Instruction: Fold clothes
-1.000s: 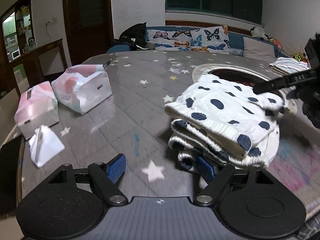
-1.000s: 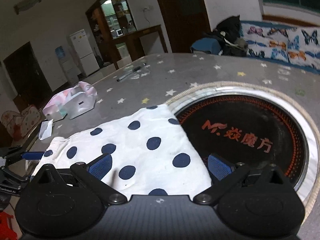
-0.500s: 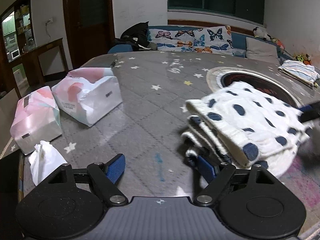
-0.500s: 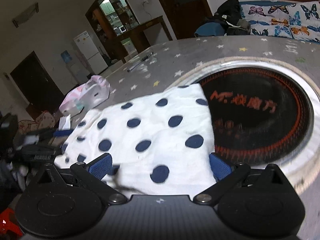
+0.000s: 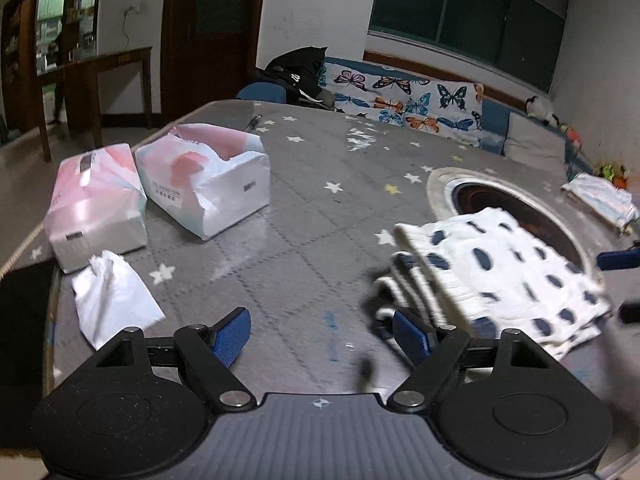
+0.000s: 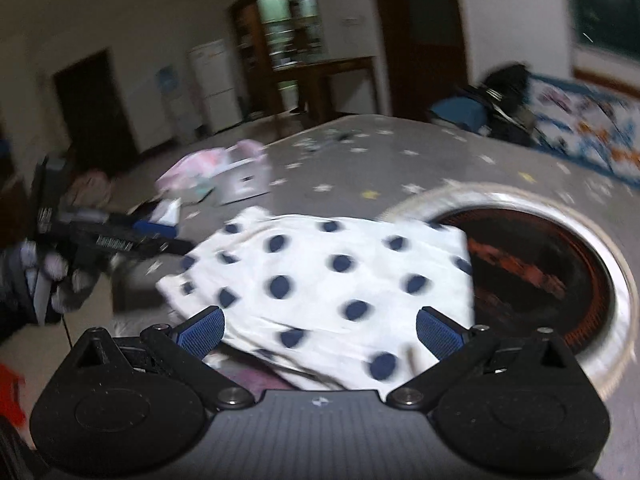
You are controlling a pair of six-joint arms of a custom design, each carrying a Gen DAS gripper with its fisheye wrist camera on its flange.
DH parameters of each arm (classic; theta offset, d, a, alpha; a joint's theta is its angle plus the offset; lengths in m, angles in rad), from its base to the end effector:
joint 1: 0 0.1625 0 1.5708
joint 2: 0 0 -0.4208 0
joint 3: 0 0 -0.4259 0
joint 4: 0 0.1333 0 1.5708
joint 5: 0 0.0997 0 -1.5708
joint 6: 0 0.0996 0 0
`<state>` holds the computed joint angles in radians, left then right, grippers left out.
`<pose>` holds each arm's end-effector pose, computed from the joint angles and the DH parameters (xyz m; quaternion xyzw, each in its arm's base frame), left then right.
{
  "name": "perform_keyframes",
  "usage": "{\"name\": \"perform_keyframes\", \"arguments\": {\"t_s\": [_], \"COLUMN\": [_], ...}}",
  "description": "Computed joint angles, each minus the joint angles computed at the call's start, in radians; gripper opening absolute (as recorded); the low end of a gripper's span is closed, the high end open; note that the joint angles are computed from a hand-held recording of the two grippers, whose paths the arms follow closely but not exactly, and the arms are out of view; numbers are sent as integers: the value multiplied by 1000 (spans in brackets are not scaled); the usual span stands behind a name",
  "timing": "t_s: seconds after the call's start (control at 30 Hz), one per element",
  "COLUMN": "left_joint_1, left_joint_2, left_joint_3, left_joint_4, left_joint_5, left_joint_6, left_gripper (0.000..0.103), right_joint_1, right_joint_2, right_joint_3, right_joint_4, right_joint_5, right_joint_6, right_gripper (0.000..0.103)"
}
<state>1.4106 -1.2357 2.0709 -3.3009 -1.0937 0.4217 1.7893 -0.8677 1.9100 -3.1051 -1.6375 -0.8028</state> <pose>0.0881 -0.5770 0.2665 0.1534 0.8685 -0.3891 0.2660 0.2584 -0.5794 0.0752 0.4667 -0.8497 0.2238 0.1011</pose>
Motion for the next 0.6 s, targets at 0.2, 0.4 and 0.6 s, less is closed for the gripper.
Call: {"name": "perform_keyframes", "arguments": {"t_s": [0.2,0.4,0.6], "left_joint_1": [-22,-36,-24], "left_joint_2": [-35,-42,-40], "left_joint_3": [15,9,-13], "left_joint_4": [45,101,168], "left_joint_5": [-41,-82,-127], "left_joint_6": [-104,-214,-389], "left_gripper": [89,92,95], "right_joint_1": [70,136,174], "right_joint_2": [71,155,228], "right_joint_3": [-19,-55,-60], "right_joint_4": [-12,-19,-131], "right_joint_5": [-44,-143,-208], "right_joint_6": [-229,-436,-642], "right_gripper": [99,88,67]}}
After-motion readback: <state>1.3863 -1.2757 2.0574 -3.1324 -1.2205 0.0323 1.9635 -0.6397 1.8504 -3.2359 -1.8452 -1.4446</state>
